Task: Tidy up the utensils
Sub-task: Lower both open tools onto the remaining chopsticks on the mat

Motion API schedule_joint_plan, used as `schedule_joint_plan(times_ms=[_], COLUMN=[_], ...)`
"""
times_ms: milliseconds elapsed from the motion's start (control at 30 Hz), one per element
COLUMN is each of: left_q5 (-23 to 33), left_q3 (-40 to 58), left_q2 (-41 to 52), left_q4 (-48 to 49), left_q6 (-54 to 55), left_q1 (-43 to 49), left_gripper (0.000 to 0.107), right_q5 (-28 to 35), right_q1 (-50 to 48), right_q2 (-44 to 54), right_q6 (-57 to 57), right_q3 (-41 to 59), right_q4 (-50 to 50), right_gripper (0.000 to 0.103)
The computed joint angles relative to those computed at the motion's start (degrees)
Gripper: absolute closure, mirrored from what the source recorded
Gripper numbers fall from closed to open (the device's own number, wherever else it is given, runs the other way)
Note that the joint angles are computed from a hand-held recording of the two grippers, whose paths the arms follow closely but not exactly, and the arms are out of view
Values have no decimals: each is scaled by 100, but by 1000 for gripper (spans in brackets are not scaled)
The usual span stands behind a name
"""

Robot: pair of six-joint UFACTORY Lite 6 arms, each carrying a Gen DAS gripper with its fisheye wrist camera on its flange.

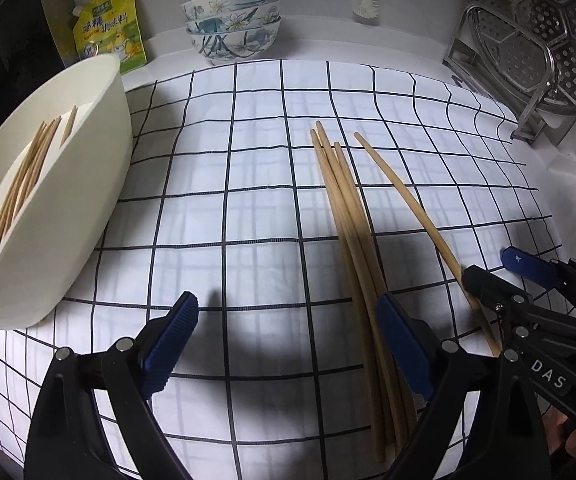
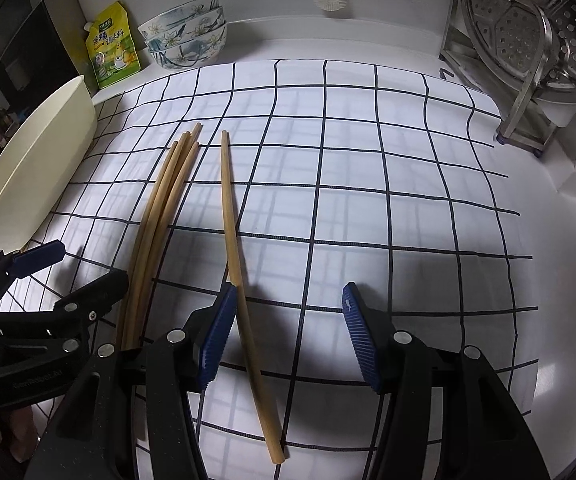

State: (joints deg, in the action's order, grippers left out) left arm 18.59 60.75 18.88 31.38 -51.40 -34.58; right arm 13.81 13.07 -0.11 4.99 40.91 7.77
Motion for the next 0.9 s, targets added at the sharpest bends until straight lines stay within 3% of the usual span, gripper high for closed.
schedule_joint_plan(times_ms=[300,600,900], left_q5=[128,-218,-123], left_q3=[-89,-251,-132], left_q2=[-4,-289,19], left_q4=[-31,-612,-187], left_q6=[53,552,122], left_q1=[200,325,260], left_gripper=[18,17,17], right_q5=[21,-23,-23], right_q1=[85,37,-9], right_q2=[-89,-60,-96], right_q6=[161,-120,-113], right_q3=[-13,9,-52], right_q4=[-129,85,93], right_gripper=[50,50,50])
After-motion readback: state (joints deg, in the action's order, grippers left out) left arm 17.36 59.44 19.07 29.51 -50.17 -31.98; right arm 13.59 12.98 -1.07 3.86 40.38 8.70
